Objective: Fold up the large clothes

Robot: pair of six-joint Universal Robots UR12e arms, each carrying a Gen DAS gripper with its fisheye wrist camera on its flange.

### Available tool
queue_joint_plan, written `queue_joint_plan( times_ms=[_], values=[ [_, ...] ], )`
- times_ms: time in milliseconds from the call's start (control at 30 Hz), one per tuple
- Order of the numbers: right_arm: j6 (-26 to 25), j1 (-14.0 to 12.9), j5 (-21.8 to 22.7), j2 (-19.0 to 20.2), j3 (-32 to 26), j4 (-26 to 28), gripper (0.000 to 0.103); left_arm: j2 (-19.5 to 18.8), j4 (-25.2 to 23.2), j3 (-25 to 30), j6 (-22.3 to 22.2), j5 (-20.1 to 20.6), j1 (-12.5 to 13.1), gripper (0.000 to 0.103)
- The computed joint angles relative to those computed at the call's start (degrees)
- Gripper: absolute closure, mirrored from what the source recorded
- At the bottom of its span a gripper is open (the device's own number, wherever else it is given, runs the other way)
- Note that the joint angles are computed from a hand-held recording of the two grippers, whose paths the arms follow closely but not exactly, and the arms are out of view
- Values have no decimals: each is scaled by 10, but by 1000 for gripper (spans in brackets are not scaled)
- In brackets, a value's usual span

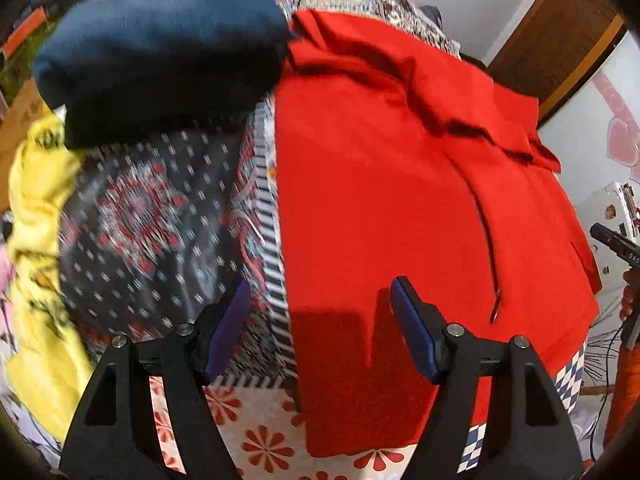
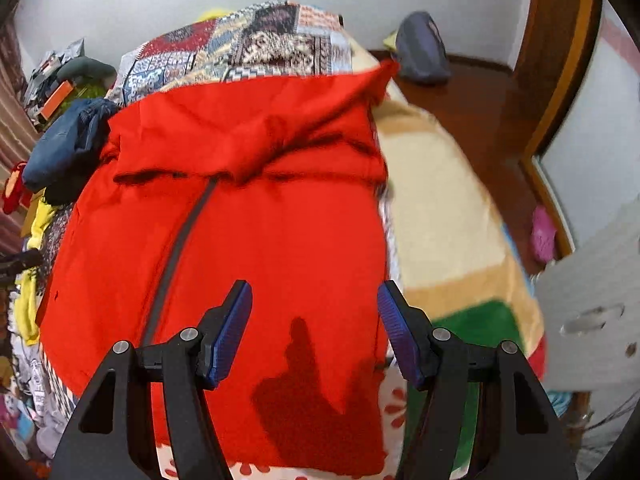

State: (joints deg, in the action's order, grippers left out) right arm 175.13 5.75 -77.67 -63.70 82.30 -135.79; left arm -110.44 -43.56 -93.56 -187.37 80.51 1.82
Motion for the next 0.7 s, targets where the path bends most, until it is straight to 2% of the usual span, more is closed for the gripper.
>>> queue_joint_plan(
  times_ms=[67, 167, 300, 367, 433, 467, 500, 533, 600, 700],
  values=[
    [-2, 0, -3, -1, 7, 3, 42, -1, -4, -5, -5, -13, 1, 32],
    [2, 0, -7, 0, 12, 11, 42, -3, -13, -13, -16, -52, 6, 31],
    [14, -5, 12, 8, 11, 32, 42, -2, 15, -32, -47, -110, 17, 33],
    [19, -5, 14, 7, 20, 14, 42, 0, 26, -39, -57, -127, 21, 40],
    [17, -1, 4, 6, 22, 4, 53, 3, 39, -45, -52, -134, 21, 64],
    [13, -1, 2, 5, 23, 3, 64, 6, 44, -47, -46, -136, 21, 72],
    [10, -1, 5, 5, 22, 6, 76, 7, 44, -48, -39, -140, 22, 89],
    [6, -2, 13, 5, 20, 10, 81, 9, 44, -48, -36, -140, 21, 98],
    [4, -7, 35, 3, 21, 12, 92, 12, 50, -44, -28, -122, 17, 99],
    [-2, -8, 50, 0, 17, 3, 93, 13, 65, -33, -26, -114, 14, 100]
  ],
)
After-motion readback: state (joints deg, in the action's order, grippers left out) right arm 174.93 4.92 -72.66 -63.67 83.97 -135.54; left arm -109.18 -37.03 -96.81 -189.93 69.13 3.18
